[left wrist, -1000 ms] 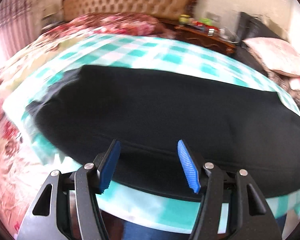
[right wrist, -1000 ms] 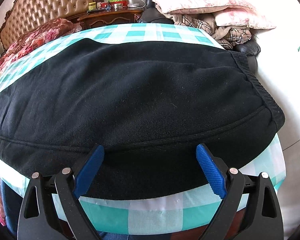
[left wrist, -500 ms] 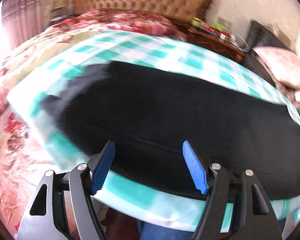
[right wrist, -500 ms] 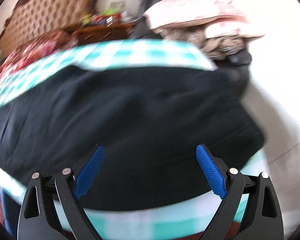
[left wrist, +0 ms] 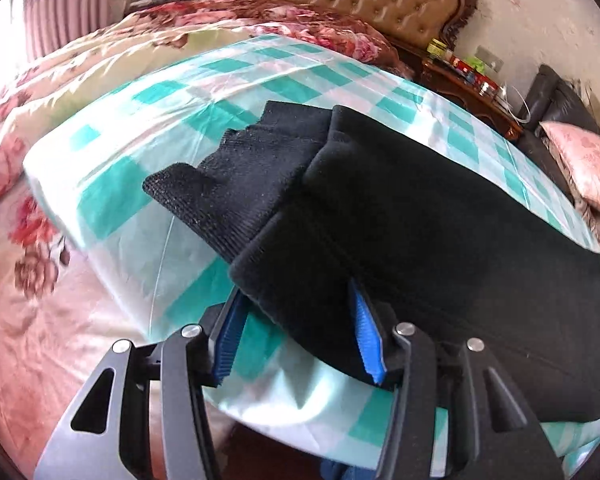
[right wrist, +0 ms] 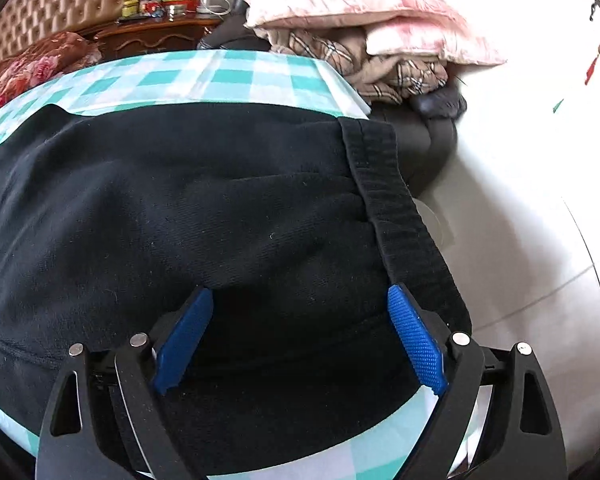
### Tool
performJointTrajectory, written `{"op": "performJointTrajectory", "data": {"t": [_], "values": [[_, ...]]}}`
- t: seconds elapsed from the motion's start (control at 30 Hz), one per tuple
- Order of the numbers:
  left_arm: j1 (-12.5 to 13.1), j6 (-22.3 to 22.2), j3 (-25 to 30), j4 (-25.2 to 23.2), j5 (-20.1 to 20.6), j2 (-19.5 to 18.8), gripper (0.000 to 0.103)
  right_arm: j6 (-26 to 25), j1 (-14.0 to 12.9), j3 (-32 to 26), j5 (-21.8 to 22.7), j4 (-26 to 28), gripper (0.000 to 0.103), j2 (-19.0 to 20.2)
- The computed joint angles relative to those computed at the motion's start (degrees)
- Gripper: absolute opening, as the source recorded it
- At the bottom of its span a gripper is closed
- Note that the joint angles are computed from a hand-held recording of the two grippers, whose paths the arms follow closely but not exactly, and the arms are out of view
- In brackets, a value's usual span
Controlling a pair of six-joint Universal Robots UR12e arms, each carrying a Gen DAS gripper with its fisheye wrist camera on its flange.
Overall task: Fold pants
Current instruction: 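Move the left gripper toward the pant leg end to grasp it, then grasp the ribbed leg cuffs with the left gripper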
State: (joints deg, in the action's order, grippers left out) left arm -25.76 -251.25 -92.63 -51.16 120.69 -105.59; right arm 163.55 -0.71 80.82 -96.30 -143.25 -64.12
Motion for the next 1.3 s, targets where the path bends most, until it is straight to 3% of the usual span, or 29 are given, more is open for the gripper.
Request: {"op": "performJointTrajectory", "data": {"t": [0.17, 0.3, 0.33, 0.37, 0.4, 0.47, 0.53, 0.57, 0.6, 0.67, 0.73, 0.8, 0.87, 0.9, 0.97, 1.03, 1.07, 1.13, 1.23, 1.27, 1.3], "values": [[1.19, 0.1, -2.0, 5.25, -2.11, 1.12, 0.055, 0.64, 0.19, 1.17, -0.88, -0.91, 0.086, -0.68], [0.44, -8.04, -5.51, 6.04, 3.97, 4.43, 0.059, 1.51, -0.09, 1.59, 1.11, -0.88, 0.086, -1.73], [0.21, -8.33, -5.57, 5.56, 5.26, 4.65, 0.055, 2.55, -0.35, 1.89, 2.88, -1.25, 0.086, -2.28], [-0.1, -8.03, -5.26, 4.62, 6.8, 4.66, 0.043, 3.38, -0.57, 2.33, 5.08, -1.99, 0.086, -2.92], [-0.41, -5.74, -4.16, 3.24, 7.95, 4.17, 0.04, 3.51, -0.51, 2.71, 6.7, -2.96, 0.087, -3.4], [-0.6, 0.66, -2.53, 5.18, 8.28, 2.66, 0.039, 3.22, 0.02, 3.21, 8.95, -4.35, 0.088, -4.0], [-0.21, 5.86, -0.87, 6.99, 7.22, 0.91, 0.039, 3.15, 0.74, 3.38, 11.96, -3.89, 0.089, -4.45], [0.12, 6.85, -0.08, 5.58, 6.37, 0.45, 0.043, 3.31, 1.13, 3.4, 14.04, -3.03, 0.089, -4.66], [0.8, 7.3, 1.21, 1.78, 4.91, -0.37, 0.045, 3.6, 1.53, 3.47, 15.99, -2.03, 0.089, -4.88], [1.71, 3.74, 3.18, -5.39, 3.13, -0.9, 0.045, 4.2, 2.4, 3.89, 17.92, -0.49, 0.089, -5.49], [0.83, 2.7, 4.79, -6.18, 6.75, -1.31, 0.043, 4.87, 3.6, 4.52, 16.66, -0.27, 0.089, -6.14], [0.26, 8.5, 6.14, -1.12, 9.31, -2.47, 0.046, 5.08, 5.32, 5.03, 16.26, -0.57, 0.089, -6.53], [0.59, 16.34, 6.23, 10.41, 7.6, -3.78, 0.073, 0.76, 7.34, 5.22, 20.58, -2.56, 0.09, -6.43], [1.08, 17.73, 7.21, 13.98, 4.91, -4.71, 0.079, -2.13, 8.09, 4.67, 22.34, -2.46, 0.091, -6.18], [1.81, 18.35, 9.6, 13.92, 1.72, -6.51, 0.082, -7.18, 10.52, 1.94, 26.29, -1.95, 0.091, -4.54], [2.44, 19.41, 11.95, 11.06, -0.27, -8.26, 0.088, -6.11, 12.34, -1.9, 25.33, 0.06, 0.091, -2.29], [2.66, 21.85, 12.44, 10.93, -0.74, -9.04, 0.089, -5.36, 13.31, -5.22, 25.82, 3.49, 0.091, -0.47], [3.07, 22.42, 13.85, 5.64, -0.91, -9.78, 0.088, -4.87, 14.37, -10.54, 28.55, 9.5, 0.091, 2.65], [4.28, 20.33, 13.95, 0.29, -2.26, -9.71, 0.073, -6.01, 17.54, -16.04, 26.13, 13.29, 0.084, 6.62], [4.83, 19.61, 13.27, 0.47, -3.55, -9.46, 0.063, -6.58, 18.43, -17.46, 24.88, 14.24, 0.081, 7.71], [5.54, 19.5, 11.24, 2.75, -4.8, -8.43, 0.061, -6.51, 19.1, -17.86, 23.52, 14.36, 0.081, 8.2]]}}
